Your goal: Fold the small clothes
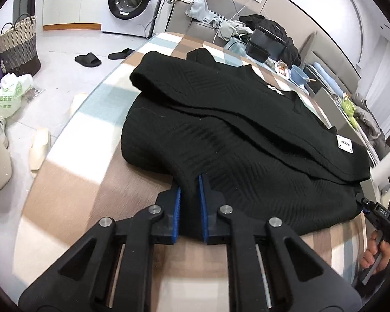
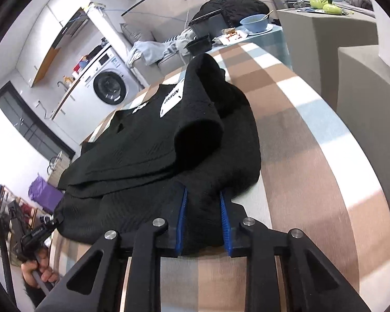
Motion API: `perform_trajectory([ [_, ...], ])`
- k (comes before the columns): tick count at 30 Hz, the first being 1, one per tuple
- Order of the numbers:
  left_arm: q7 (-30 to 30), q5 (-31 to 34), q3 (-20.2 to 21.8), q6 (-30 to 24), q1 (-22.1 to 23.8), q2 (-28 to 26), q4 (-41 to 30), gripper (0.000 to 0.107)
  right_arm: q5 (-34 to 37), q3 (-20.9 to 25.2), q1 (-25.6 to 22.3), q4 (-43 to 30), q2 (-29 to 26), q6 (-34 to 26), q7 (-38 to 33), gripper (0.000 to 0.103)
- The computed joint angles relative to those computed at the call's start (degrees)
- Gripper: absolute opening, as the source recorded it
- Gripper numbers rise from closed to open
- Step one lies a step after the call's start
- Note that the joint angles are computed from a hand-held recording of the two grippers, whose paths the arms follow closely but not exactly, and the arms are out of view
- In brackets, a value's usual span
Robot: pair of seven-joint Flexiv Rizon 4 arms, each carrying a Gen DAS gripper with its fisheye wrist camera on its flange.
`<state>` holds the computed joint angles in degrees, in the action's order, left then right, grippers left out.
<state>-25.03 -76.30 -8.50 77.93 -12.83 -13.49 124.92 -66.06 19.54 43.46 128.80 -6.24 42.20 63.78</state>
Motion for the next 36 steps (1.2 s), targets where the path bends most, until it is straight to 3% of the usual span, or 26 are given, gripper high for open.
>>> perform_trajectory([
  [7,-2.22,4.89,3.08,0.43,-0.39,6.54,7.47,0.009,1.89,2.53,3.36,-0.50,0.00,1.26,-0.74,0.023],
  [10,-3.78,6.07,3.80,-1.59,0.40,7.74,7.88,0.011,6.24,3.35,4.74,-1.85,0.04,-0.68,-5.61,0.031],
  [11,-3.84,5.59,3.88,-1.89,0.52,7.98,7.76,0.017,7.34,3.57,5.19,-2.03,0.49,-2.37,-6.34,0.043],
  [12,-3.93,4.53,3.89,-2.08,0.63,8.04,7.28,0.028,8.17,3.97,5.85,-2.10,1.42,-5.57,-6.04,0.048],
  [16,-0.40,-2.11,4.22,-4.02,0.85,8.63,5.75,0.048,4.24,4.83,6.15,0.06,5.28,-10.92,-0.59,0.048],
  [18,-1.38,-1.38,4.79,-6.66,1.51,8.10,4.28,0.057,2.22,4.72,4.98,1.11,6.45,-9.42,0.49,0.049],
  [21,-4.19,-0.15,4.44,-7.86,2.12,6.45,1.63,0.058,-0.50,3.88,2.77,2.16,6.83,-5.76,1.32,0.050],
  [25,-5.75,-0.84,3.36,-10.83,2.96,2.98,-2.83,0.061,-9.04,1.18,-1.07,3.91,5.91,4.17,7.23,0.050],
  [30,-14.09,7.29,2.68,-18.95,5.86,-2.98,-8.77,0.061,-20.91,-1.55,-5.04,4.21,4.02,13.59,16.25,0.052],
  [34,-16.47,7.55,0.69,-24.54,8.21,-6.61,-11.62,0.061,-26.44,-2.04,-6.51,3.98,3.06,15.93,21.30,0.057],
  [36,-16.14,5.87,-0.23,-22.13,7.99,-8.14,-12.61,0.061,-28.61,-2.14,-7.00,4.02,3.01,16.34,23.48,0.057],
])
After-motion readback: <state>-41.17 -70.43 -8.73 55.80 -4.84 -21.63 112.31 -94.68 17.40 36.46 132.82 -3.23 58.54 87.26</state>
